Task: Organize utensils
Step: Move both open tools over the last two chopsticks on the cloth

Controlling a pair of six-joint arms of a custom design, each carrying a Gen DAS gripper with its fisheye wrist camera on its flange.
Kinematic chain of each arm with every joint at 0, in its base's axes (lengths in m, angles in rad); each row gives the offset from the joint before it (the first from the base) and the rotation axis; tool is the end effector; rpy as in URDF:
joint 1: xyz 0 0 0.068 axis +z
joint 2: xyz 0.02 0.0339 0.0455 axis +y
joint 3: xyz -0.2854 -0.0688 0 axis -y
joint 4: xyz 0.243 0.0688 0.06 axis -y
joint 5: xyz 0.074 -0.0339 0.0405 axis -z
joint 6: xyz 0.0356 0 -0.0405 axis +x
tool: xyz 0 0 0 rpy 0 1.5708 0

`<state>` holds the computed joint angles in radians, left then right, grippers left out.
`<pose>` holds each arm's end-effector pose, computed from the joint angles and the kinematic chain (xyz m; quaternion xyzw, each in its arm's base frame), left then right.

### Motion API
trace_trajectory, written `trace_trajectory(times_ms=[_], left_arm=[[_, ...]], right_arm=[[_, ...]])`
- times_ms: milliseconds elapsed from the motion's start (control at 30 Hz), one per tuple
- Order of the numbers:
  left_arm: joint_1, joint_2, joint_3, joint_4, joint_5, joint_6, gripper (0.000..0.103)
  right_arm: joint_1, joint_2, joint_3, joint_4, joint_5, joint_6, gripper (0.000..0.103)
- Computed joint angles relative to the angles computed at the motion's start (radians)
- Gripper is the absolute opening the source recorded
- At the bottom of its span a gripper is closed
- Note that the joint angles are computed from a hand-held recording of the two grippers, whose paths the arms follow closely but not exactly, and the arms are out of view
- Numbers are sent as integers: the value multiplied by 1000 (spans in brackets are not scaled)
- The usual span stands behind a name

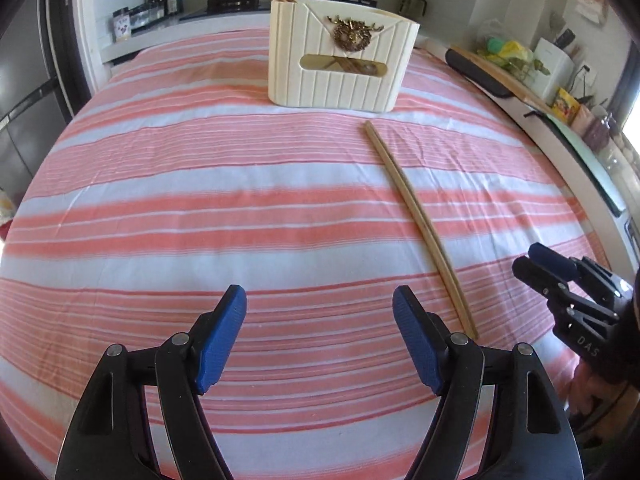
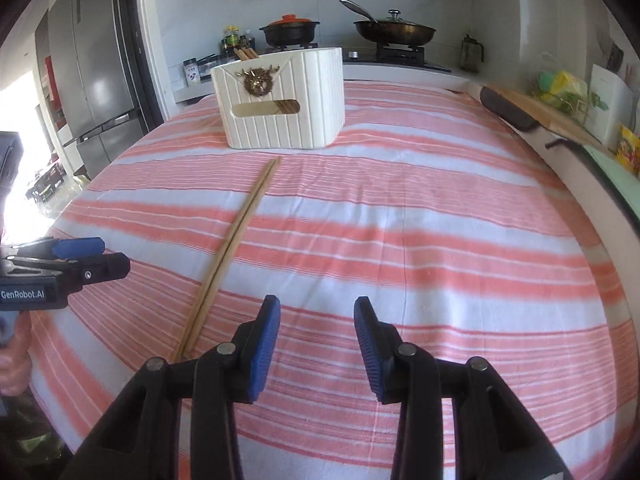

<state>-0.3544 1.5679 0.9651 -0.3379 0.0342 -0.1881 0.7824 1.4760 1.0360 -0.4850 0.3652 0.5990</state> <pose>0.2977 -0.1115 0.2220 0.0842 0.9469 -0.0987 0.2941 0.2238 0.2046 0.2627 -0.0280 0.9339 0.0661 0.3502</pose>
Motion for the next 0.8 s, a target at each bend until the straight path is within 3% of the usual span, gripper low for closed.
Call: trace_trajectory(times_ms=[433, 667, 800], left_arm=[[-27, 8, 2, 6, -123, -23, 77], [-43, 78, 87, 40, -17, -76, 80], [-99, 172, 182, 45, -72, -94, 82]], right_arm=[[11, -41, -87, 98, 21, 25, 39], [1, -38, -90, 100, 9, 48, 39], [-2, -44, -98, 109, 7, 55, 39]])
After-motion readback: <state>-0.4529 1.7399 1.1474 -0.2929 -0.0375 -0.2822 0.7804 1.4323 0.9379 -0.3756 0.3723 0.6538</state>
